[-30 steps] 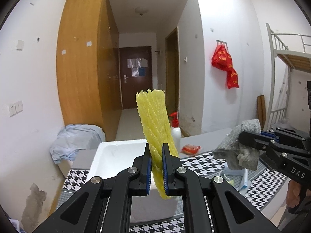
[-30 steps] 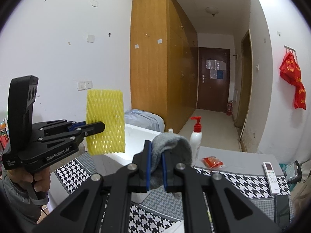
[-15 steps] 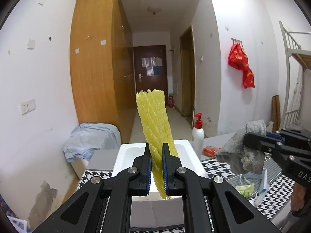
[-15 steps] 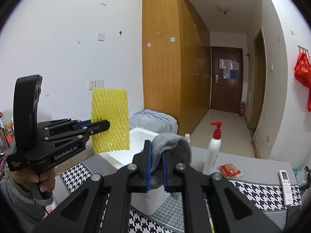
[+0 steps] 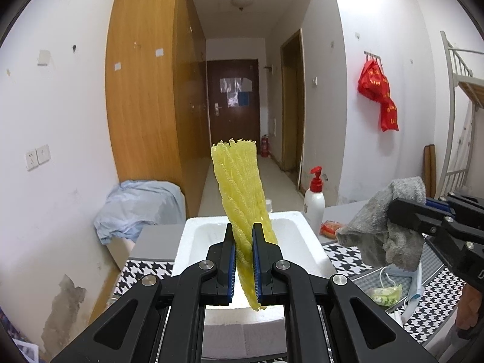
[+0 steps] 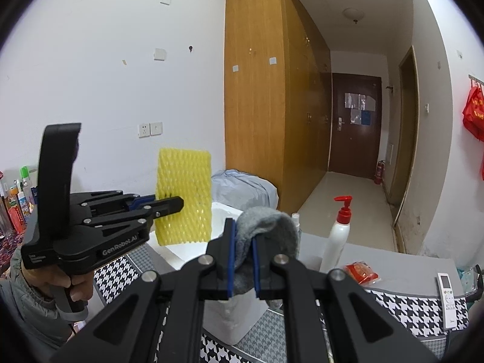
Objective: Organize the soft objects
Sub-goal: 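Carry the yellow net and grey sock over the white foam box, then open the left tool dropping the net while the right tool lowers the sock into the box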
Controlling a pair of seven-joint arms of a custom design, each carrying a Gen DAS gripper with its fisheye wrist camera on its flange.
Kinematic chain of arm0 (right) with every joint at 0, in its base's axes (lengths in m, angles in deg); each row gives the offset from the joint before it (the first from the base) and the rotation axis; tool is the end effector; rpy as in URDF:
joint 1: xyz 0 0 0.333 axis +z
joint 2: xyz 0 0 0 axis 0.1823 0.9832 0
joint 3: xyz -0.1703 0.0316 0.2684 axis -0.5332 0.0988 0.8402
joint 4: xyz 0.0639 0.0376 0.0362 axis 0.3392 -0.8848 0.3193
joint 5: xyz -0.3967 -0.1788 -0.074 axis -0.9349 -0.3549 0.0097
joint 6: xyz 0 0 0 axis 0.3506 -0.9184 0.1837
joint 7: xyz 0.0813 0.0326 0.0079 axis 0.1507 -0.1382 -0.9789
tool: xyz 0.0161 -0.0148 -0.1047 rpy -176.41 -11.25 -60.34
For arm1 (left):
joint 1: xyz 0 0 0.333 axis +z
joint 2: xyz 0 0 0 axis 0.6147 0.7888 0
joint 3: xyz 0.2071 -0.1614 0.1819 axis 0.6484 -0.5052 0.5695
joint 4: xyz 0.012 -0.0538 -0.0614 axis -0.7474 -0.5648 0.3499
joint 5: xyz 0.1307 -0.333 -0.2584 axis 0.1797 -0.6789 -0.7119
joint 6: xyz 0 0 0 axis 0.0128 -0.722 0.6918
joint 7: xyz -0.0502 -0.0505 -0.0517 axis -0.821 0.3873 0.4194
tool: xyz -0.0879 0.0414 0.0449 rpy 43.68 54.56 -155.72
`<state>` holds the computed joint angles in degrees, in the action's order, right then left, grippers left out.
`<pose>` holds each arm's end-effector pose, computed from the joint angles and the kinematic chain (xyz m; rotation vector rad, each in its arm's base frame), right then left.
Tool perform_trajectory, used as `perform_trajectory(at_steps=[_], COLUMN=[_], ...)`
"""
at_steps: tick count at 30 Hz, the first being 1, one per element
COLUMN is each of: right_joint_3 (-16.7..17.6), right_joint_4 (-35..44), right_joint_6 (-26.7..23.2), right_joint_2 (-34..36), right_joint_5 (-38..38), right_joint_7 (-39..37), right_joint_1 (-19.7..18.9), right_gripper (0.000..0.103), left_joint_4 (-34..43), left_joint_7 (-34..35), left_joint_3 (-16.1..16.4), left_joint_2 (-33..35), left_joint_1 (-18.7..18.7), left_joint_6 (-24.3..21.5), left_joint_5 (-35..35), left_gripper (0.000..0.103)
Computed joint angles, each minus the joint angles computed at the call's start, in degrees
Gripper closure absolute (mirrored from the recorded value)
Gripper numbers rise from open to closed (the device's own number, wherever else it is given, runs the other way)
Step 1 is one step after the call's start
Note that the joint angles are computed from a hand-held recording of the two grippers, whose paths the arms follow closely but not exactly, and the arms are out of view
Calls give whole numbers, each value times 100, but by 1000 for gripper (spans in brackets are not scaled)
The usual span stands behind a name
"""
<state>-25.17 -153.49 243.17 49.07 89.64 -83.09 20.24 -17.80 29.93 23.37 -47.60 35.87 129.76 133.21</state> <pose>0.7060 0.2029 0.5290 -1.7697 0.7633 -0.5541 0.6598 -0.1209 0.5150 -1.4953 1.4852 -0.9582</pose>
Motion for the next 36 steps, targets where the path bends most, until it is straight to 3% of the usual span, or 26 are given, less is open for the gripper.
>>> perform_trajectory(at_steps=[11, 12, 13, 14, 15, 16, 18, 22, 27, 36], right_joint_3=[88, 106, 126, 145, 160, 170, 198, 236, 282, 394], right_joint_4=[216, 224, 232, 234, 236, 247, 253, 295, 382, 642], right_joint_6=[166, 184, 202, 222, 228, 235, 269, 276, 235, 106], right_joint_2=[216, 224, 230, 233, 236, 248, 253, 287, 357, 543], right_joint_5=[-543, -579, -606, -624, -647, -681, -722, -839, -1025, -1514], right_joint_7=[475, 504, 521, 525, 537, 558, 583, 662, 788, 1064], right_joint_1=[10, 2, -6, -14, -23, -26, -30, -35, -32, -5], right_gripper=[90, 90, 90, 90, 90, 90, 90, 90, 90, 90], left_joint_4=[144, 154, 171, 167, 163, 169, 192, 207, 149, -104], left_joint_7=[1689, 1645, 1644, 1593, 1512, 1435, 824, -47, -1086, -1304], left_joint_3=[185, 268, 315, 371, 423, 473, 635, 621, 417, 25], left_joint_2=[378, 382, 395, 393, 393, 397, 355, 278, 114, -93], left_joint_1=[-140, -206, -247, -280, -312, -335, -453, -396, -163, 283], left_joint_6=[-21, -35, -45, -11, 31, 65, 60, 14, -158, -446], left_joint_5=[-1805, -1779, -1787, -1759, -1704, -1637, -1067, -247, 759, 978], left_gripper=[91, 85, 71, 62, 39, 27, 26, 7, 1, 1])
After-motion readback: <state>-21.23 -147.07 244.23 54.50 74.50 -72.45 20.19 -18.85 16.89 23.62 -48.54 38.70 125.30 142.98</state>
